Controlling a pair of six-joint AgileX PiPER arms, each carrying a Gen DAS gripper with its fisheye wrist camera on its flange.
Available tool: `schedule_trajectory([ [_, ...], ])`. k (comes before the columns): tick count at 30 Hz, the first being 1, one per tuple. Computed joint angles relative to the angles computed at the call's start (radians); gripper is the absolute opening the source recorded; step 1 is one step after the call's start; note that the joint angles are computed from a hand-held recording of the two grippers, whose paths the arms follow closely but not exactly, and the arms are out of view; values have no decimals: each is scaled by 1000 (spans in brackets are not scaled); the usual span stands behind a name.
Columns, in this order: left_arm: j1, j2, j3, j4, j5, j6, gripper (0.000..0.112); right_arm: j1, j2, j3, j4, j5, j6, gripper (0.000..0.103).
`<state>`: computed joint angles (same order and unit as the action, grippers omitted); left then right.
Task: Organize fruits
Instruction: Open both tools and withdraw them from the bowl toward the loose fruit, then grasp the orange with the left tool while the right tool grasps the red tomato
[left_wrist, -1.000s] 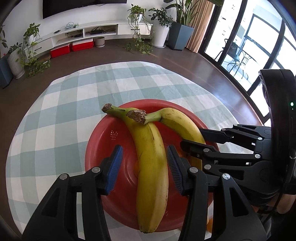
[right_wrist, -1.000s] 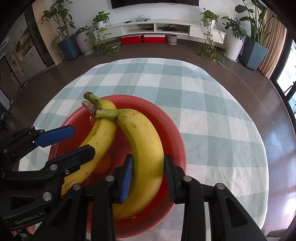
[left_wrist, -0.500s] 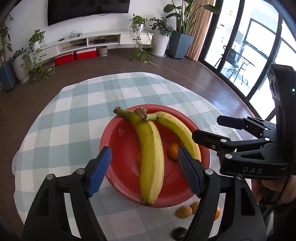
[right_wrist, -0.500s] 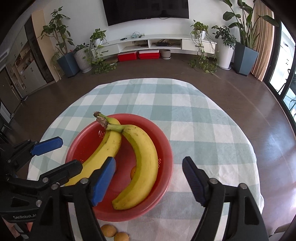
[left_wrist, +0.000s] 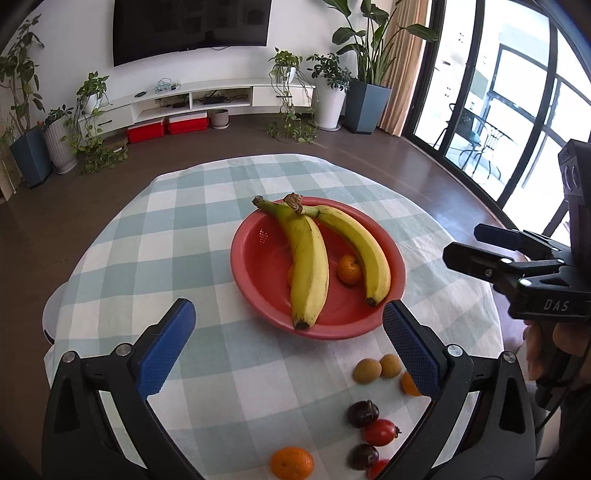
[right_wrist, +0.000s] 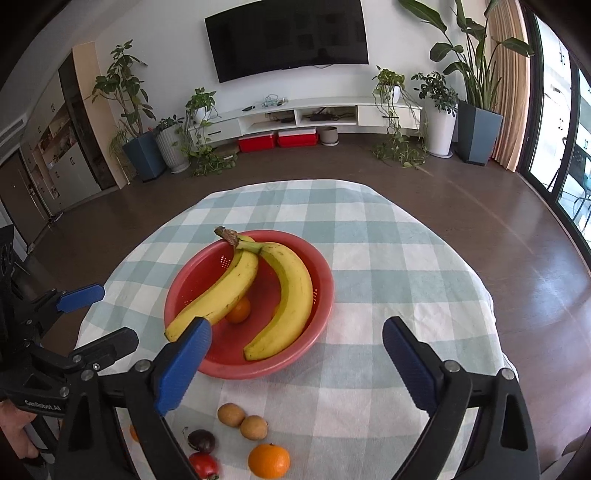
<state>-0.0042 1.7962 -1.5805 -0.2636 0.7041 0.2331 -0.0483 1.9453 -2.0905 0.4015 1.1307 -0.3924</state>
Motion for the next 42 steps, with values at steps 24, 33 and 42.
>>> schedule_trajectory([
  [24, -131, -574, 864, -58, -290, 44, 103, -163, -547, 963, 263, -184, -394, 91],
  [33, -119, -529, 890, -181, -302, 155, 103, -178, -569, 988, 280, -189, -450, 78],
  [42, -165, -507, 878, -207, -352, 170, 101, -152, -531, 967, 260, -180, -447, 69],
])
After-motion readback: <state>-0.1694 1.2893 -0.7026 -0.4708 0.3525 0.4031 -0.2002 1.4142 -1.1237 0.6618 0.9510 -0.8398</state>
